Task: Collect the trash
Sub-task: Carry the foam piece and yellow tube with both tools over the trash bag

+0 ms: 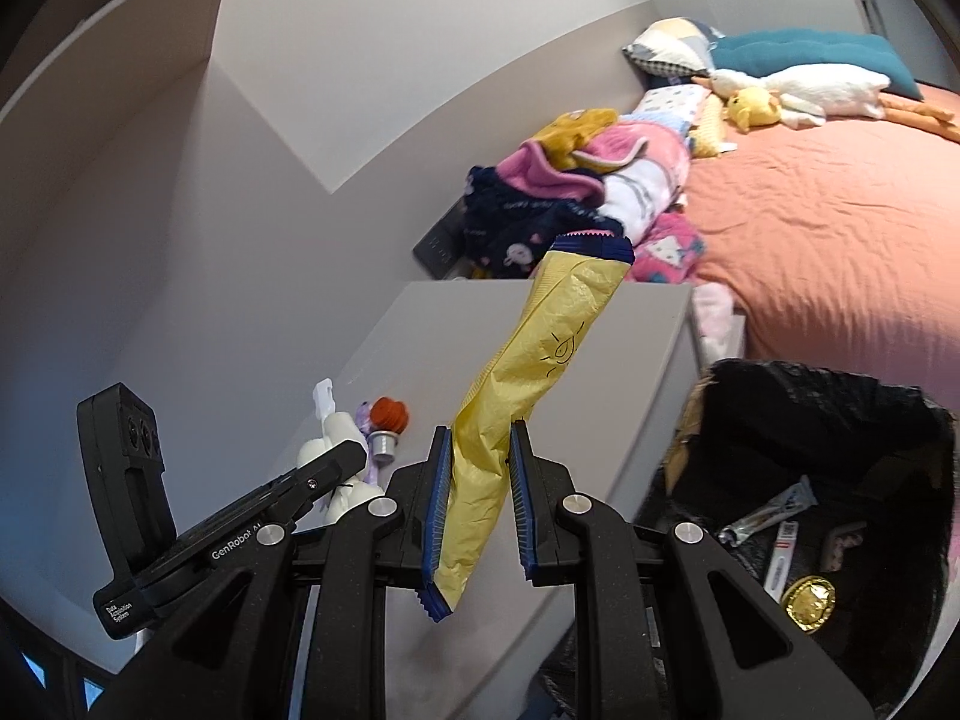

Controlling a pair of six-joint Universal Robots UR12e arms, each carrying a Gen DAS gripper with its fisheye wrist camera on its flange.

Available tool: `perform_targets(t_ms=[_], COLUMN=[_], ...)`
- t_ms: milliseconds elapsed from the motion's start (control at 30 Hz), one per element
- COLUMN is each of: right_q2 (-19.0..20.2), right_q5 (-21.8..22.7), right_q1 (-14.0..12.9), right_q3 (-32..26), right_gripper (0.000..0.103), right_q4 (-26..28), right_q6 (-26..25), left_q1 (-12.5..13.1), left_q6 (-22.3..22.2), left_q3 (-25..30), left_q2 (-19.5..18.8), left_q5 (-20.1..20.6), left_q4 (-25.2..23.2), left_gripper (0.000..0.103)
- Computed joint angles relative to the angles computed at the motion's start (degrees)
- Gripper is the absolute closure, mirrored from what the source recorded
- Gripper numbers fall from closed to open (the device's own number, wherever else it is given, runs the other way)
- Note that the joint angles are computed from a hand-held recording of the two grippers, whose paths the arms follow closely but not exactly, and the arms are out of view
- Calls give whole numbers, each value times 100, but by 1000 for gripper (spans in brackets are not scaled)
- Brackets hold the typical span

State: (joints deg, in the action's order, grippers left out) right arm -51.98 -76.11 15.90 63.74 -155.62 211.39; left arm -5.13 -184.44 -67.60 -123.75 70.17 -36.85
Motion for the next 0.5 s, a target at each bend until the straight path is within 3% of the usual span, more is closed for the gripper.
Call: perform_targets(t_ms=[500], right_q2=[-477], right_q5=[-424], right_q1=[-244], right_q3=[780], right_gripper=[82], right_q4=[-386], right_q6=[193], left_q1=[-328], left_q6=[436], left_q3=[512], left_q2=[-298], left_q5=[-356], left_q4=[-309], left_gripper=[75])
